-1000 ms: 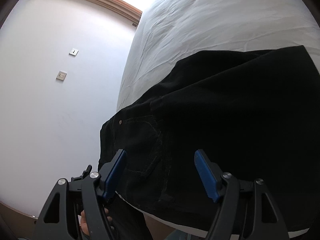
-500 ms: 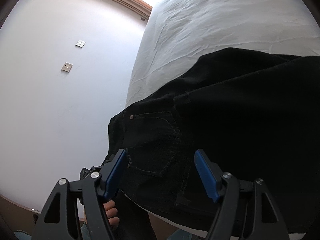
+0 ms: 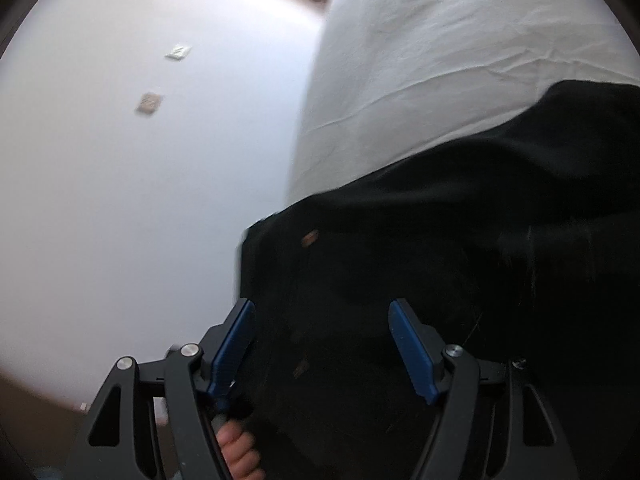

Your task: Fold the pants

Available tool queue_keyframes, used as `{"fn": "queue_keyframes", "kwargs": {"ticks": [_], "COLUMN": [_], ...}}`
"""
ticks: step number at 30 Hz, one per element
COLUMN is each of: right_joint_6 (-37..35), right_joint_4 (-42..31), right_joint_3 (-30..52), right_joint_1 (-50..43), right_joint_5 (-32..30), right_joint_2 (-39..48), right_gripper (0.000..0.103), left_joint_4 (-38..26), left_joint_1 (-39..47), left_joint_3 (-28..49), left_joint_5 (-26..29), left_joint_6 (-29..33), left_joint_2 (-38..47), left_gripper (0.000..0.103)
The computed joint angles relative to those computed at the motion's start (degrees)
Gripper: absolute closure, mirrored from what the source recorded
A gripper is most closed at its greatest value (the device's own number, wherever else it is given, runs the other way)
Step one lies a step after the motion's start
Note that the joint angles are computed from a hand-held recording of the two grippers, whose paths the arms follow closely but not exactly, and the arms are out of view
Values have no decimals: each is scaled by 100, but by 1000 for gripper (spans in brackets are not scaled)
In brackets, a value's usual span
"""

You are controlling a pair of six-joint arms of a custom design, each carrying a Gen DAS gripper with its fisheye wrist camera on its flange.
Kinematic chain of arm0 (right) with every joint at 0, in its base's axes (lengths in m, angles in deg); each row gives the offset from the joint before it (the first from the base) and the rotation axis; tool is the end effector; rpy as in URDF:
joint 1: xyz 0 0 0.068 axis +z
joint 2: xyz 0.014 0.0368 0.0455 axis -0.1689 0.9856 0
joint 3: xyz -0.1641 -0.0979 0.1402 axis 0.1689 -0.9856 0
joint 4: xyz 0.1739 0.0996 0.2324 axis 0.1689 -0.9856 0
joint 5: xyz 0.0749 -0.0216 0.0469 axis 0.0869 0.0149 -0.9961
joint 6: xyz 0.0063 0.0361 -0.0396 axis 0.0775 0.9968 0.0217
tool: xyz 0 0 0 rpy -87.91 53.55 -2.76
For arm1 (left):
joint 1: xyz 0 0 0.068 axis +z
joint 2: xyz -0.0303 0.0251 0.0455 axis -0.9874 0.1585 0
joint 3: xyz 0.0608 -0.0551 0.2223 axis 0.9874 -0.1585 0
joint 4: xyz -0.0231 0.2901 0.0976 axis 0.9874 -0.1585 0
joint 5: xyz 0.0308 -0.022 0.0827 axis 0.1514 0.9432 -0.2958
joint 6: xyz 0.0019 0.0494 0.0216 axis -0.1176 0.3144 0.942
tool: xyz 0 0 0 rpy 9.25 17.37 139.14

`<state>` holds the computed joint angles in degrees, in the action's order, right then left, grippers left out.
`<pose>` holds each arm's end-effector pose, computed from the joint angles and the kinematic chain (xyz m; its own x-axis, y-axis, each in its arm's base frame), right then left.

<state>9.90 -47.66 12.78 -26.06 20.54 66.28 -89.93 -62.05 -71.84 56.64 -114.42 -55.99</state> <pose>0.3589 -0.0747 0.2262 -0.9770 0.0674 -0.2023 -0.1247 0.5888 0.7986 0.1900 0.0373 0.1639 -0.5754 -0.8129 -0.0898 -0.2558 0.2831 -0.9243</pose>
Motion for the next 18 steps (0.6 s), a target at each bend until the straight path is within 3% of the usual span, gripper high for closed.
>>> {"fn": "queue_keyframes", "kwargs": {"ticks": [3, 8, 11, 12, 14, 16, 18], "right_joint_6": [604, 506, 756, 826, 831, 907, 913], "right_joint_4": [359, 381, 791, 850, 789, 1547, 1962], "right_joint_3": [104, 207, 235, 210, 163, -552, -997], "right_joint_1": [-30, -343, -477, -502, -468, -502, -391], "right_joint_5": [52, -505, -203, -46, 140, 18, 276], "right_joint_2": [315, -44, -60, 77, 413, 64, -413], "right_gripper": [34, 33, 31, 31, 36, 38, 36], "left_joint_4": [-205, -6, -18, -308, -303, -378, -380], "left_joint_1": [-96, -422, -586, -401, -483, -625, -826], "left_joint_3": [173, 332, 449, 421, 461, 570, 721], "left_joint_5": [-100, -384, -528, -376, -453, -564, -711], "left_joint_6": [245, 174, 235, 455, 554, 639, 690], "left_joint_2": [-18, 222, 307, 101, 152, 153, 208], "left_gripper": [88, 88, 88, 88, 88, 88, 88]}}
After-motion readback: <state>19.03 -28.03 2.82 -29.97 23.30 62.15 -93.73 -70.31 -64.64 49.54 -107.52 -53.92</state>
